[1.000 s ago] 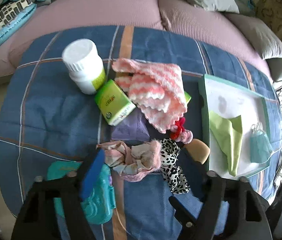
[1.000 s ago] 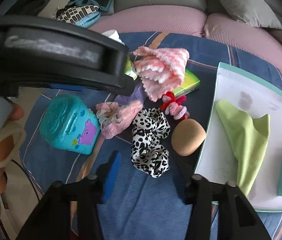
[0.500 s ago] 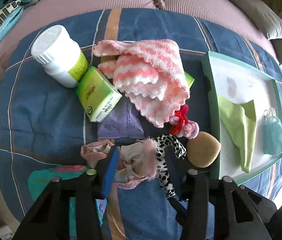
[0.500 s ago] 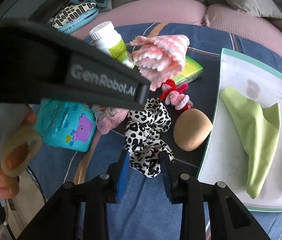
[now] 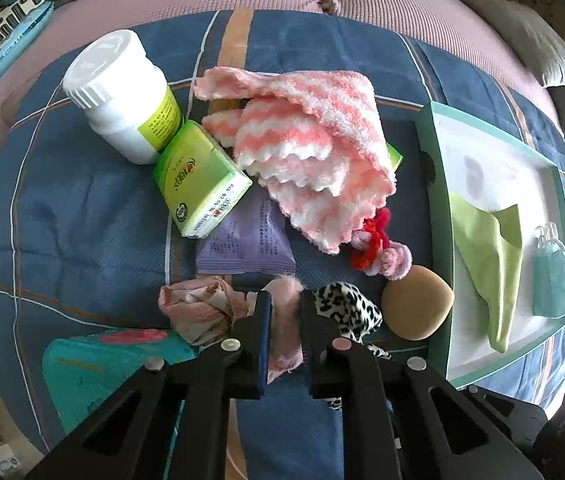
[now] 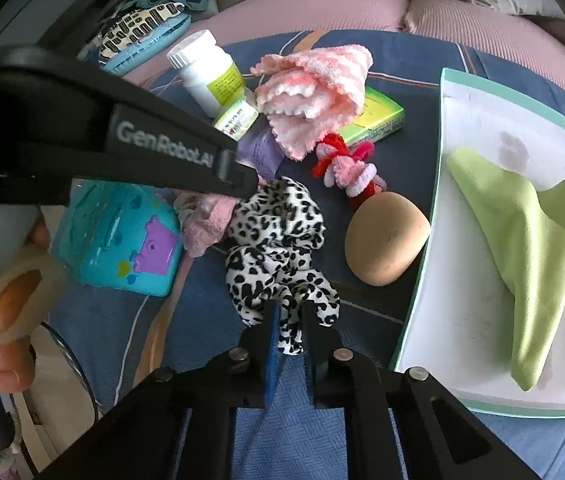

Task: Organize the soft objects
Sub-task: 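Grasp the leopard scrunchie with the right gripper while the left grasps the pink sock, then carry the scrunchie with the right gripper while the left carries the pink sock into the tray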

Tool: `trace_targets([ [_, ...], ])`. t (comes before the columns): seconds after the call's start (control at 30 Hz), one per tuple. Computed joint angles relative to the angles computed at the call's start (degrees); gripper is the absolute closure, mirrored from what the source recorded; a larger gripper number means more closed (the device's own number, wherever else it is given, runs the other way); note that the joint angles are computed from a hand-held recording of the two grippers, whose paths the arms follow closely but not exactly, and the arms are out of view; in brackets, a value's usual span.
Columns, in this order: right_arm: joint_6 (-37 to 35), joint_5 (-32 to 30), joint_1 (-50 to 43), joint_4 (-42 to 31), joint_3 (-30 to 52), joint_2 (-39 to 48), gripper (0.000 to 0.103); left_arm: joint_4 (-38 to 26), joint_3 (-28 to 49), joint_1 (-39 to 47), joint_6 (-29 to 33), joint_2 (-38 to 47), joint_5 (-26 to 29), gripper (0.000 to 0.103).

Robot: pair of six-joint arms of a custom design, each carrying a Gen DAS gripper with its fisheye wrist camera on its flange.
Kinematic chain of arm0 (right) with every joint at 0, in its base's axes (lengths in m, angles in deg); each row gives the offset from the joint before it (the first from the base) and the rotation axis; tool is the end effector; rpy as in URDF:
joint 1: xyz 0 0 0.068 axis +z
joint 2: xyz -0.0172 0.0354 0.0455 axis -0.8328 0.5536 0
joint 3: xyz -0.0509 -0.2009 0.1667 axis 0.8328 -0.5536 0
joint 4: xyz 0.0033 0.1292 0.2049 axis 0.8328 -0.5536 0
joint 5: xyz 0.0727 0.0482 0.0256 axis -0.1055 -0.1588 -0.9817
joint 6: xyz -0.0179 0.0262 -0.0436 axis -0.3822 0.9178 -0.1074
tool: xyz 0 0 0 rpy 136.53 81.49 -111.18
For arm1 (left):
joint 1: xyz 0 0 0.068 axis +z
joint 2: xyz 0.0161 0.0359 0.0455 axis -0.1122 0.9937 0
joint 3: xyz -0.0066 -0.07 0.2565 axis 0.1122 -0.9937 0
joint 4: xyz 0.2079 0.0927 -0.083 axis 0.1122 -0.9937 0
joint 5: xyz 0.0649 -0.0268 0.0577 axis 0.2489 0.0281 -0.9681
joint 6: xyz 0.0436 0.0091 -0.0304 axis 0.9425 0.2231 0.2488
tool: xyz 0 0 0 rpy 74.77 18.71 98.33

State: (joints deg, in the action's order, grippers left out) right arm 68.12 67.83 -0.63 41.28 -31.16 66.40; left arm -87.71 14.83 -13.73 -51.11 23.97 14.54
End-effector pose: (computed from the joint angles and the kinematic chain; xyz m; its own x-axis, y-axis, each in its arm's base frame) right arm 0.1891 0.2646 0.1235 -0.9109 0.2351 -0.3391 0.1461 0.9523 0.2677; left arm 0.3233 -0.0463 0.1291 -0.8640 0.4727 -0.1734 0.4906 0.8679 -0.0783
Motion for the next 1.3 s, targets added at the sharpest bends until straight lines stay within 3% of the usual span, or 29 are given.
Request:
trace_targets([
  [0.47,1.65,0.73,0.34,7.23,-8.36,-4.17,0.098,0.33,-1.66,4.50,-1.34,-3.94,5.42,0.091],
  [0.77,4.47,4.42,3.76,4.51,-11.32,-11.02,0.099,-1.42,-2.00,8.70,-0.47,-9.17,10.05,0.092],
  [1.3,8.84,11.61,9.00,-4.41,-7.99,-17.96,0.099,-7.05,-2.80,11.87,-2.19,-22.06,16.99,0.092],
])
